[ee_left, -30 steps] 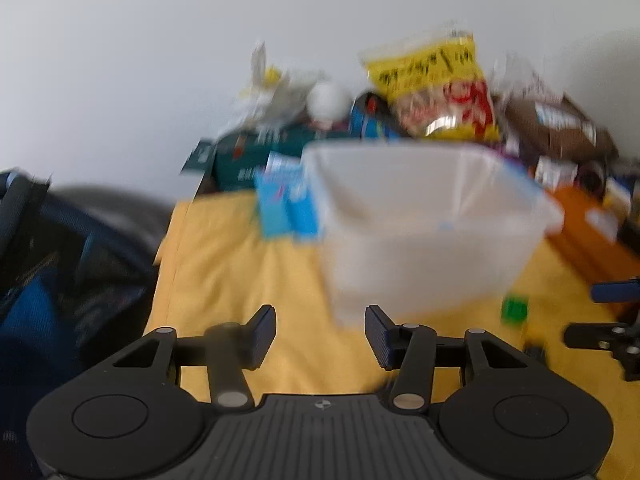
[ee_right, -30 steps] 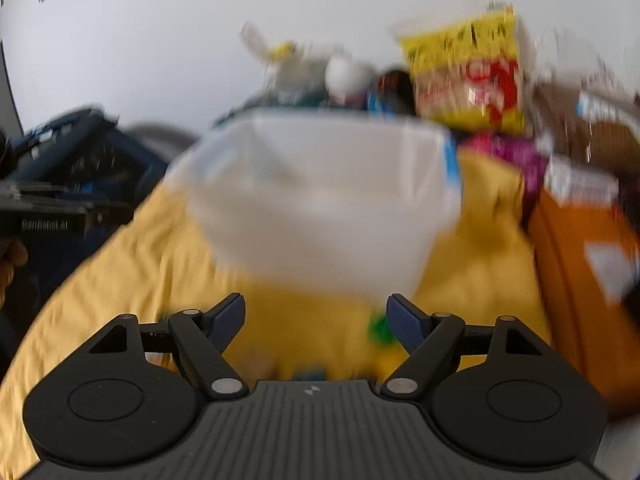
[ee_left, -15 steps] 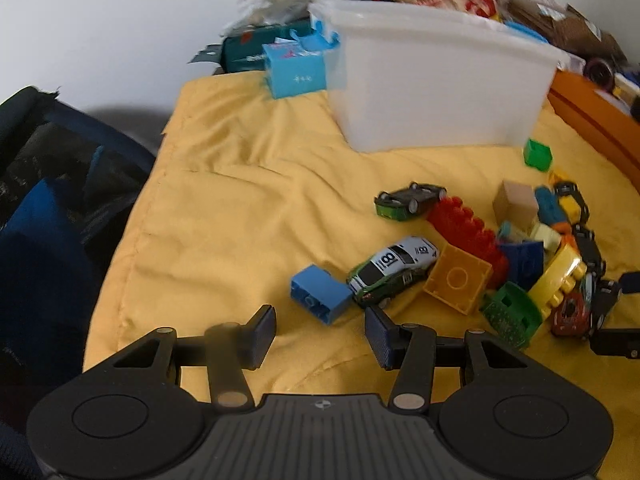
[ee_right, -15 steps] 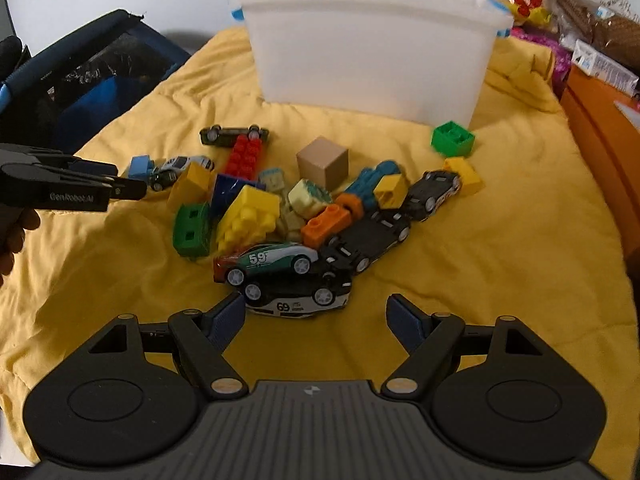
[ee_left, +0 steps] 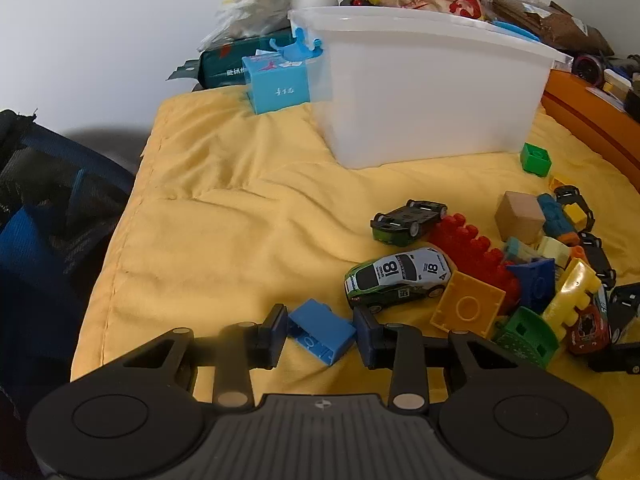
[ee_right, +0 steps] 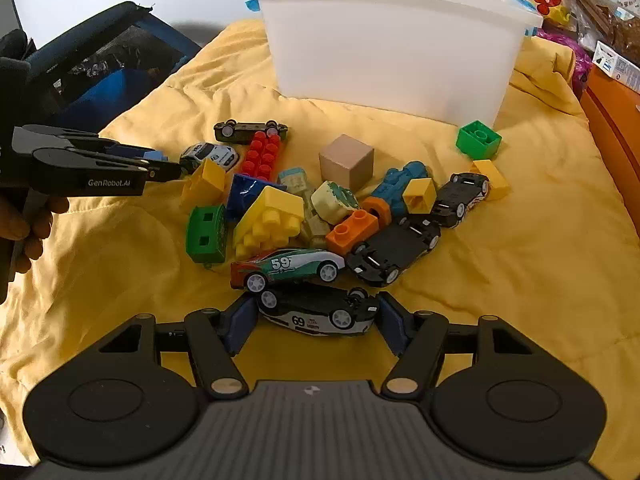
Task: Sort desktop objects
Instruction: 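Grasp the dark blue brick with the left tool while the right tool grasps the grey toy car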
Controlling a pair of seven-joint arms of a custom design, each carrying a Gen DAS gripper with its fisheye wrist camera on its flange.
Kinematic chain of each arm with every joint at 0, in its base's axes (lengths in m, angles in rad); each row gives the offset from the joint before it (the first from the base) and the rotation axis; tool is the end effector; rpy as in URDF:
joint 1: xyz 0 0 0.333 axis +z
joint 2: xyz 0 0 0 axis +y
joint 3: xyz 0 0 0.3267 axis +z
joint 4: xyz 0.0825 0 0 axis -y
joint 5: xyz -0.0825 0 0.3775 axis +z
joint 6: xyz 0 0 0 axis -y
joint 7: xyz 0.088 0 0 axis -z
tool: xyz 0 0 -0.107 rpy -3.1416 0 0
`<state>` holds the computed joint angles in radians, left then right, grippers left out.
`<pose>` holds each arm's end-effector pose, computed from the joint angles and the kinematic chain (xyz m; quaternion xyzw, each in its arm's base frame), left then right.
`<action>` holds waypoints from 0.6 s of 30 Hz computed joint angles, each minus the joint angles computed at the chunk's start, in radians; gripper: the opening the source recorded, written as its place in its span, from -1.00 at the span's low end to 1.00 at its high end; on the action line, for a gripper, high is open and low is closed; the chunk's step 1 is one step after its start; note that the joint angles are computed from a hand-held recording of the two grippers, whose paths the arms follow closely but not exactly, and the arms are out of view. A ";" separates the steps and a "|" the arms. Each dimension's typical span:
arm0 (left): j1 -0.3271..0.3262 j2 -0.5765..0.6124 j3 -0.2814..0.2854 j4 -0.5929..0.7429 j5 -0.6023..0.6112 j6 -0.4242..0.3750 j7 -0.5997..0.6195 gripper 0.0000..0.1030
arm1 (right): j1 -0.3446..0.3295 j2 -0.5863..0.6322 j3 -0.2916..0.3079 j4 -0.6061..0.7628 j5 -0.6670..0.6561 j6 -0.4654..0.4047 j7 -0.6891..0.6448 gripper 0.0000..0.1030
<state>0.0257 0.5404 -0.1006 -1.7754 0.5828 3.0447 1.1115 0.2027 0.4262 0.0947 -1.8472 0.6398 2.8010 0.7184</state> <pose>0.6967 -0.0841 0.3486 -0.6105 0.7032 -0.2492 0.2659 0.6557 0.1644 0.3601 -0.8355 0.4518 -0.1180 0.2897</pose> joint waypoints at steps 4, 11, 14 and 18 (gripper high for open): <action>-0.009 -0.017 0.005 -0.011 -0.008 -0.008 -0.022 -0.23 | -0.014 -0.011 0.008 -0.007 0.027 0.008 -0.014 0.30; 0.010 -0.096 -0.042 -0.075 -0.044 0.014 -0.051 -0.23 | -0.049 -0.043 0.027 -0.015 0.108 0.022 -0.064 0.30; 0.016 -0.123 -0.073 -0.082 -0.074 -0.012 -0.043 -0.23 | -0.053 -0.055 0.022 -0.009 0.131 0.030 -0.071 0.30; 0.030 -0.138 -0.116 -0.069 -0.123 -0.019 -0.007 -0.23 | -0.064 -0.060 0.022 0.018 0.166 0.035 -0.070 0.30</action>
<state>0.0559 0.4028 -0.2171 -1.8448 0.4593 3.0252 1.1045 0.1391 0.3658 0.1171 -1.8287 0.8061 2.8364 0.6487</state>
